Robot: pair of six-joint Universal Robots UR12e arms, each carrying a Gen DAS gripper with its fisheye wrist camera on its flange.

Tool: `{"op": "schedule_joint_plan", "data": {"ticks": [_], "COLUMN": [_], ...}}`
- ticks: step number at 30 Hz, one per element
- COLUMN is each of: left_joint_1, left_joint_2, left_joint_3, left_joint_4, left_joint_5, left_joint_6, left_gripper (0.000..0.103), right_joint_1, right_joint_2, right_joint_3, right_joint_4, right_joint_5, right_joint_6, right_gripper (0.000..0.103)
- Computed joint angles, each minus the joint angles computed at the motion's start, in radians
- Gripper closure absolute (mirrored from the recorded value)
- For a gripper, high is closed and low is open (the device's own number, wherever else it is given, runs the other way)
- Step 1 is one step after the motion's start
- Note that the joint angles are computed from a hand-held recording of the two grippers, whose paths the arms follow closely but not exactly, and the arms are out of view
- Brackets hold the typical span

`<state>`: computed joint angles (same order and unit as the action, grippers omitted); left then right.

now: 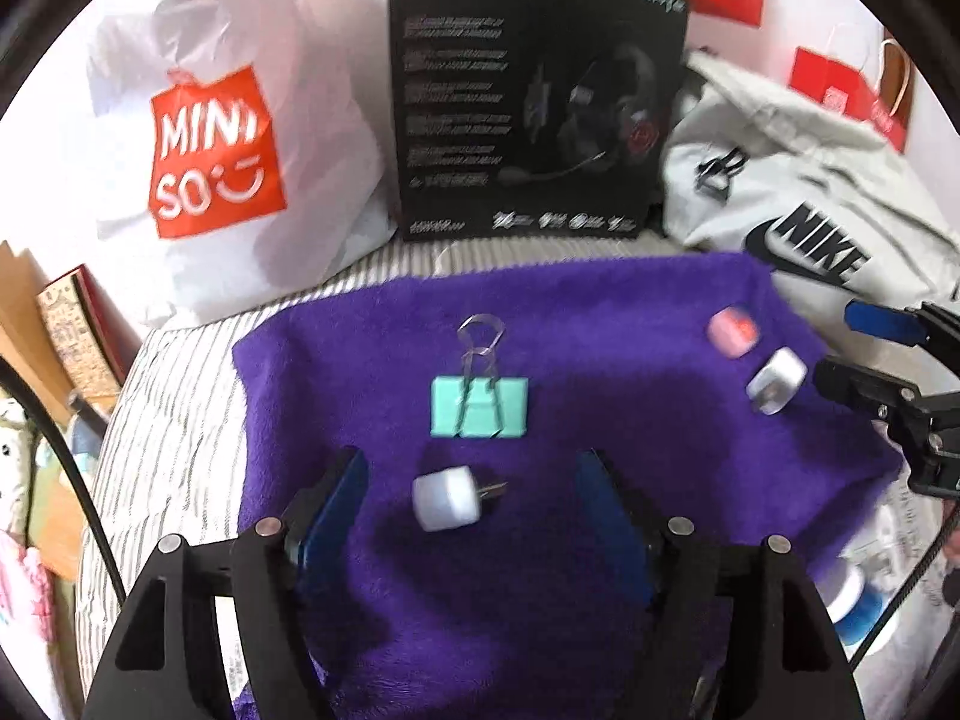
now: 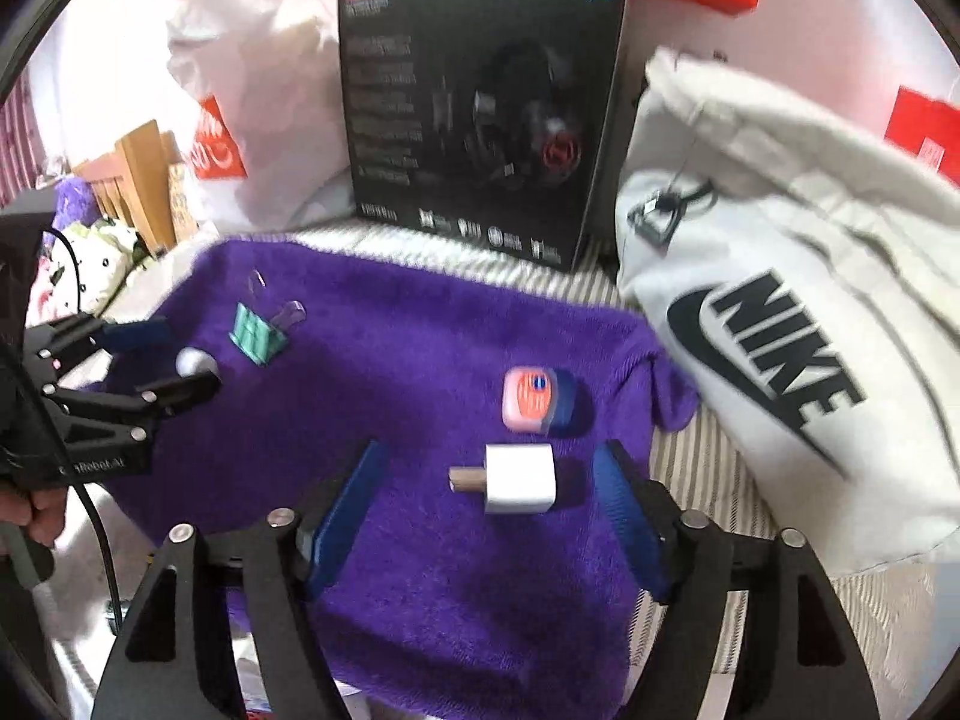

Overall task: Organize rigid objects
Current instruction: 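Open both tools and withdraw them back over the newspaper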

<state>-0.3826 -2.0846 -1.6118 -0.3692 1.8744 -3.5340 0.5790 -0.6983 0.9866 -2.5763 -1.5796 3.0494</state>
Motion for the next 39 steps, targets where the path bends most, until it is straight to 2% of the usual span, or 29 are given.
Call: {"op": "schedule_joint_plan", "data": {"ticks": [4, 7, 9, 13, 14, 18, 20, 22, 24, 27, 31, 39], "left_joint_1": [-0.013, -0.032, -0.050, -0.097, -0.104, -0.108, -0.120, -0.132, -0.132, -0.114, -0.115, -0.141], "left_joint_2": [0.019, 0.048, 0.070, 0.104, 0.113, 0.134, 0.131, 0.121, 0.121, 0.125, 0.107, 0.036], "left_joint_3": [0.013, -0.006, -0.023, -0.059, -0.072, -0.128, -0.129, -0.116, -0.123, -0.138, -0.131, -0.021], "left_joint_4": [-0.059, -0.075, -0.098, -0.187, -0.194, -0.113, -0.131, -0.197, -0.210, -0.187, -0.159, -0.262], "left_joint_5": [0.020, 0.026, 0.049, 0.116, 0.110, -0.003, 0.004, 0.042, 0.042, -0.040, -0.096, 0.007], "left_joint_6": [-0.019, -0.020, -0.027, -0.087, -0.104, -0.113, -0.114, -0.138, -0.177, -0.246, -0.266, -0.297], "left_gripper": [0.031, 0.031, 0.031, 0.031, 0.031, 0.031, 0.031, 0.031, 0.031, 0.031, 0.031, 0.031], "right_joint_1": [0.003, 0.009, 0.011, -0.005, -0.007, -0.020, -0.031, -0.037, -0.042, -0.049, -0.055, -0.051], "right_joint_2": [-0.042, -0.091, -0.125, -0.209, -0.228, -0.292, -0.318, -0.332, -0.343, -0.347, -0.348, -0.343], "right_joint_3": [0.040, 0.111, 0.162, 0.297, 0.332, 0.452, 0.500, 0.531, 0.562, 0.587, 0.602, 0.584], "right_joint_4": [0.014, -0.005, -0.013, -0.042, -0.055, -0.068, -0.057, -0.046, -0.042, -0.037, -0.041, -0.049], "right_joint_5": [0.021, -0.009, -0.023, 0.021, 0.019, 0.019, 0.046, 0.041, 0.034, 0.046, 0.071, 0.133], "right_joint_6": [0.020, 0.010, 0.019, 0.086, 0.097, 0.128, 0.151, 0.170, 0.205, 0.240, 0.297, 0.288], "right_gripper": [0.023, 0.020, 0.019, 0.019, 0.018, 0.016, 0.016, 0.016, 0.016, 0.016, 0.016, 0.016]}}
